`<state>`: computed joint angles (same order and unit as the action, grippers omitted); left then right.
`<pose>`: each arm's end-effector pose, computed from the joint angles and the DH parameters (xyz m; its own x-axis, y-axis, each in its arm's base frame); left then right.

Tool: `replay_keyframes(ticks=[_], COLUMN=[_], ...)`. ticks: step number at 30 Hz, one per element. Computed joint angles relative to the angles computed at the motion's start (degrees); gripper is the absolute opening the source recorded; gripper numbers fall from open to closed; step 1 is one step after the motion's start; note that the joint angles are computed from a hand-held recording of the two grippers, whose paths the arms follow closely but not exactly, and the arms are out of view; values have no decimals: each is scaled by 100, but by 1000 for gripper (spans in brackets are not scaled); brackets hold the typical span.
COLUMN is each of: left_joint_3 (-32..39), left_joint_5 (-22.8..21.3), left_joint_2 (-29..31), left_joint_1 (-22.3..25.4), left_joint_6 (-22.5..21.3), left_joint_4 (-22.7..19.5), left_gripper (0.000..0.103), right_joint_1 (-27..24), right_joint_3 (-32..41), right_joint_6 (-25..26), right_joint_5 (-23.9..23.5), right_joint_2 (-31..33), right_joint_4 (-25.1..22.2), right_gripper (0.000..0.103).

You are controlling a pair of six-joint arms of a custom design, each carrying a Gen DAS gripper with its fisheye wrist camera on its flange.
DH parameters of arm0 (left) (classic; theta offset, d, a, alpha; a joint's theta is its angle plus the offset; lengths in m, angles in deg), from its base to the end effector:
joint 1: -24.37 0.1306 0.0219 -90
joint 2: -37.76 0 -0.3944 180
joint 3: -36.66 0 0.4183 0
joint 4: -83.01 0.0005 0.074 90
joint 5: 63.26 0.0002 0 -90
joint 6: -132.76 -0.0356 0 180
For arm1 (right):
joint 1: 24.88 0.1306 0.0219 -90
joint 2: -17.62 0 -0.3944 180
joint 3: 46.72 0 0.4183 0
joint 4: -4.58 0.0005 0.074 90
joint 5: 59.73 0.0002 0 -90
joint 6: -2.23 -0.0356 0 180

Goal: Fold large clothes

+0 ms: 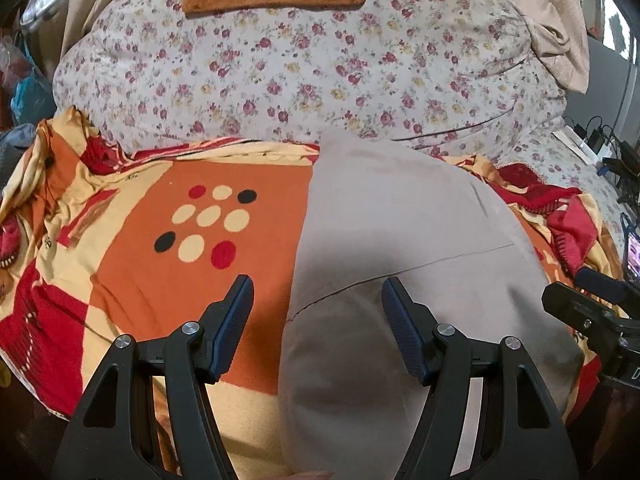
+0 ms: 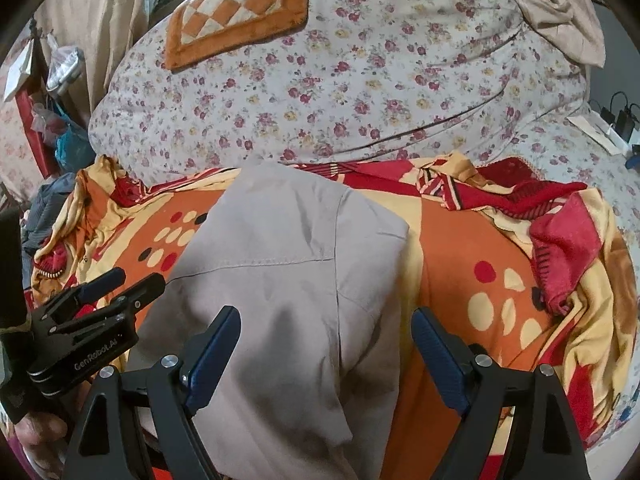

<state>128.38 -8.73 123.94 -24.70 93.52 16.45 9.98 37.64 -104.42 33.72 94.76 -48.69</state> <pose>0.3177 -0.3356 0.4743 -0.6964 -0.1597 -0.6996 -0.1712 0.9838 -0.0541 0.3502 0.2407 0.4887 -0.7196 -0.1527 -0.6773 -0.3445 0.9255 0.1573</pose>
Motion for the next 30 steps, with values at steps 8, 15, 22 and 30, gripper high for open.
replay_keyframes(ticks=[8, 15, 22, 30], left_joint_3=[-107, -155, -137, -129], left_joint_5=[108, 78, 59, 51], left_joint_2=[-40, -81, -76, -67], left_joint_1=[54, 77, 81, 74], left_joint_6=[9, 12, -9, 0], left_joint_4=[74, 98, 70, 73], left_gripper=[67, 67, 67, 67], right_joint_1=[24, 39, 37, 21], right_joint_3=[33, 55, 61, 67], right_joint_6=[40, -6, 7, 16], right_joint_5=[-62, -69, -101, -111], right_joint_2=[119, 156, 178, 196], right_joint_4=[-81, -102, -105, -104], right_gripper=[85, 85, 85, 85])
